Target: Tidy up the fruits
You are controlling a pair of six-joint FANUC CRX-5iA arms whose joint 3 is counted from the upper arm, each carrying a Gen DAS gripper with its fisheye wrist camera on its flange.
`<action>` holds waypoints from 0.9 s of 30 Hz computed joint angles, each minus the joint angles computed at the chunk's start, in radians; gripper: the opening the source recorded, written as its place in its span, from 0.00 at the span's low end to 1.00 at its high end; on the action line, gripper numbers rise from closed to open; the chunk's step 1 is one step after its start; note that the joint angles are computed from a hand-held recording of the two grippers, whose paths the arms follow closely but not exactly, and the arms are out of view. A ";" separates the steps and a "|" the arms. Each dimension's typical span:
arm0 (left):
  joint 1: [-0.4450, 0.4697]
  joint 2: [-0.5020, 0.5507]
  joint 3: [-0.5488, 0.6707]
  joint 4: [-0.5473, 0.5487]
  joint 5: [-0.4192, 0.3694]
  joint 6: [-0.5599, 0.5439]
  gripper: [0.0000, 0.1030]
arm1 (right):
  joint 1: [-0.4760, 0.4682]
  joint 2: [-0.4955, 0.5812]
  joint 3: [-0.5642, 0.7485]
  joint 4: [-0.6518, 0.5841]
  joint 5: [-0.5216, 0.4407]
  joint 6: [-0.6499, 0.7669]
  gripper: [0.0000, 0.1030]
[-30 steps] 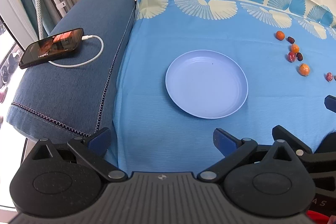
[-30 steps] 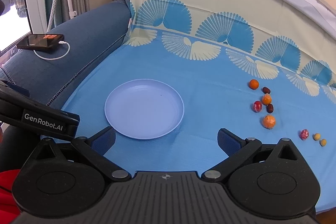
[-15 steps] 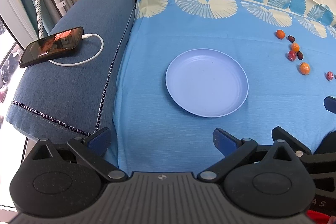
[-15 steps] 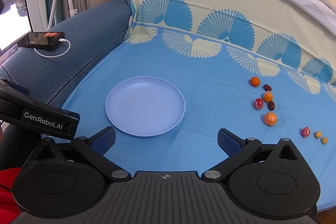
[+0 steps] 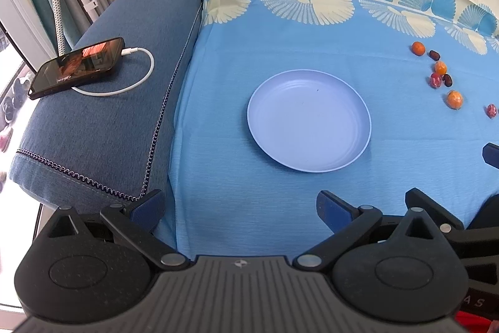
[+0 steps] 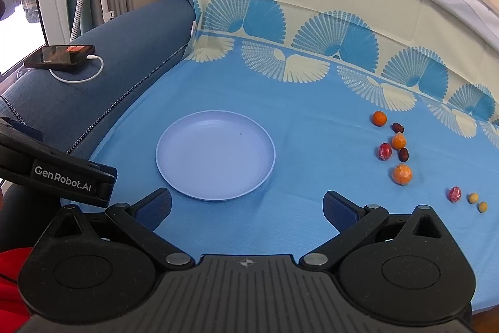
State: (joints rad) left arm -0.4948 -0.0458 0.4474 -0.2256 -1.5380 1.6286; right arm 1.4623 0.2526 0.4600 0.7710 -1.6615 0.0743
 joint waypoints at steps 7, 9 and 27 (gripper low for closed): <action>-0.001 0.006 0.004 -0.004 -0.007 -0.007 1.00 | 0.000 -0.005 -0.010 -0.002 0.004 -0.011 1.00; -0.005 0.011 0.011 -0.011 -0.013 -0.007 1.00 | -0.003 -0.013 -0.023 -0.002 0.009 -0.021 1.00; -0.218 0.341 0.372 0.118 -0.033 -0.047 1.00 | 0.067 -0.465 -0.608 0.083 -0.382 -0.538 1.00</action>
